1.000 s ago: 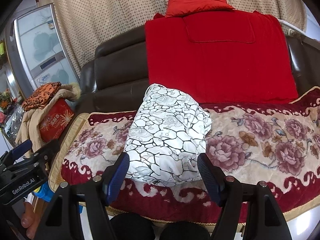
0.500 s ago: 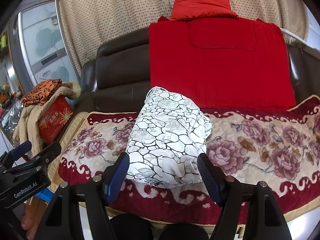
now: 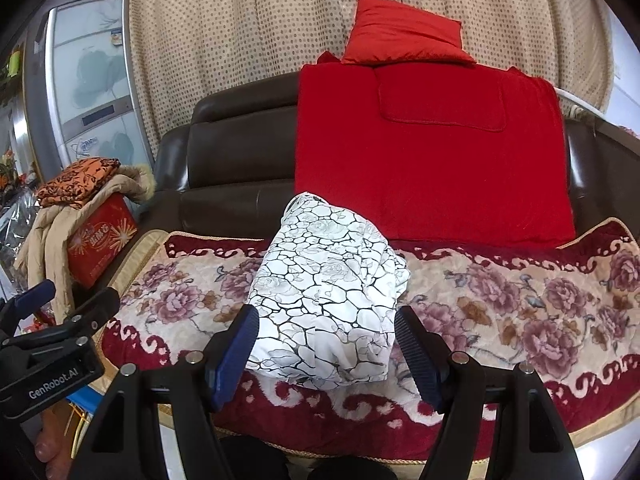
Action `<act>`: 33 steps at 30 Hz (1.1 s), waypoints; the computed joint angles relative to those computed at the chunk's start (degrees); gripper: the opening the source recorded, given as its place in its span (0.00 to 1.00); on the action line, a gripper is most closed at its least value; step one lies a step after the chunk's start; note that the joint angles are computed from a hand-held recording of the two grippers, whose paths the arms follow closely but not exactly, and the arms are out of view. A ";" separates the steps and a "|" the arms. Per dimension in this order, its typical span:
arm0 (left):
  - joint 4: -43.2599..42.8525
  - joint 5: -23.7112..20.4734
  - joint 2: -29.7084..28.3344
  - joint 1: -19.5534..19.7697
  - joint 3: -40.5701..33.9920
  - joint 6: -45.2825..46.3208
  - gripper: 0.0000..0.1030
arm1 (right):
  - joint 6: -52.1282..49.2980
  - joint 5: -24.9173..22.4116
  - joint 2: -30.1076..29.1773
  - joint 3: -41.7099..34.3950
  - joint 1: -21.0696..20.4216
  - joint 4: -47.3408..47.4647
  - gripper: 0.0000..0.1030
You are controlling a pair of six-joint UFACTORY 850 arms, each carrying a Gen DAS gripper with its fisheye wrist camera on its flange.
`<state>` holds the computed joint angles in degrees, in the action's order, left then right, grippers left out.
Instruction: Fold large clothes
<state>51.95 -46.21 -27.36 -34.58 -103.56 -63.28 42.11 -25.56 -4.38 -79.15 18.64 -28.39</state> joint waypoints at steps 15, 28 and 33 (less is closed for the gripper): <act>0.94 -0.60 -0.11 -1.29 -0.71 0.37 0.97 | 1.71 0.58 1.73 1.54 -0.48 -1.97 0.72; 3.46 -0.54 0.84 -2.54 -0.43 -0.80 0.97 | 3.90 1.13 3.63 2.75 -0.62 -5.02 0.72; 4.43 -0.29 1.48 -2.88 0.11 -1.72 0.97 | 4.93 1.27 4.42 3.15 -0.75 -6.52 0.72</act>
<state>56.38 -46.50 -25.88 -37.46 -103.45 -65.00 47.04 -24.29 0.04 -76.00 17.89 -34.91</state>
